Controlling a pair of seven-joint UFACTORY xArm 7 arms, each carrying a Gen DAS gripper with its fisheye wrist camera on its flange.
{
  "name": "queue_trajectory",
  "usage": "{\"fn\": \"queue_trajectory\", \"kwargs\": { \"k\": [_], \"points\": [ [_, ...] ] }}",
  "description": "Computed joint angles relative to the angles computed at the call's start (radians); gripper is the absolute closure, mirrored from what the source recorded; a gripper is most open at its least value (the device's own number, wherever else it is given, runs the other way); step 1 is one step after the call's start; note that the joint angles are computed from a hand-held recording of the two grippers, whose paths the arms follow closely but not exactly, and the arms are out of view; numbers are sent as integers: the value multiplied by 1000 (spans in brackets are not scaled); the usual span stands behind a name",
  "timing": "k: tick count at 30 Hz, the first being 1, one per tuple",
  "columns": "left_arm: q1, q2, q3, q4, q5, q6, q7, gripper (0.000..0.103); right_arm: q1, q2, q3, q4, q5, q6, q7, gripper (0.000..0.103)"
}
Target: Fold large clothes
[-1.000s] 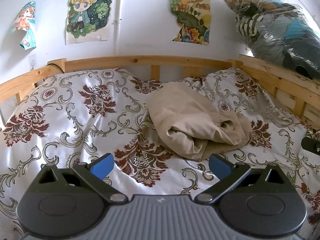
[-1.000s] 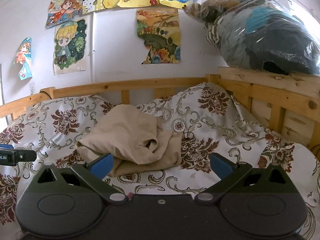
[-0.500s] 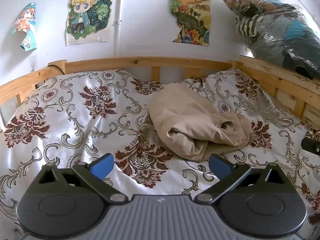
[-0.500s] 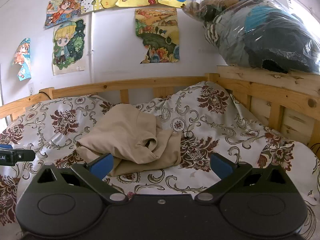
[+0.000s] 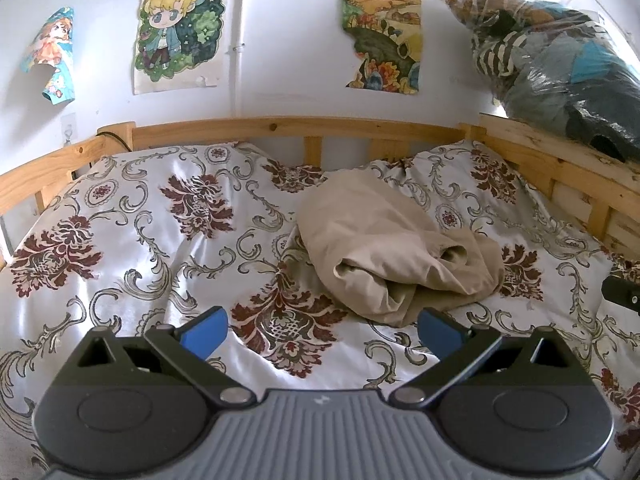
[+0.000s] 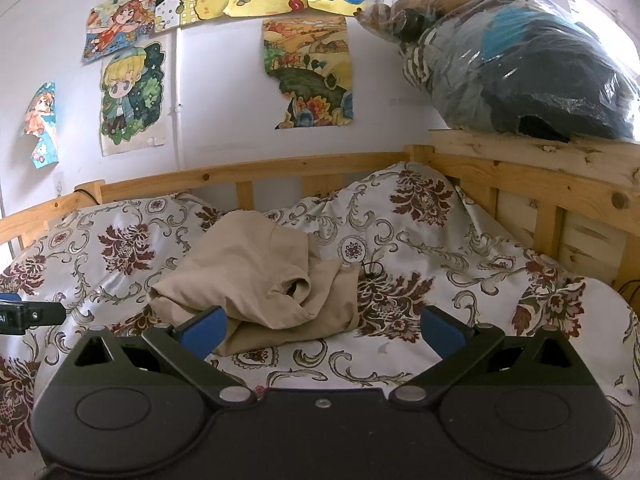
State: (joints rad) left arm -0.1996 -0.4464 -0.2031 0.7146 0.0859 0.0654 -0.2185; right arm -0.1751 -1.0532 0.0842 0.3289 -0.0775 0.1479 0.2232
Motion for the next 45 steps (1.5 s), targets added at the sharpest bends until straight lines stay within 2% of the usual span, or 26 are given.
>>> {"fn": "queue_trajectory", "kwargs": {
  "k": [10,20,45],
  "points": [
    [-1,-2,2,0,2,4,-4,1,1,5,-5,4,3,0,-8,1],
    [21,-6,-27,-4,23,8,-27,1,-23,1,32,7,3,24,45,1],
    [26,-8,-31,-6,41,18,-51,1,-18,-1,24,12,-18,36,64,1]
  ]
}}
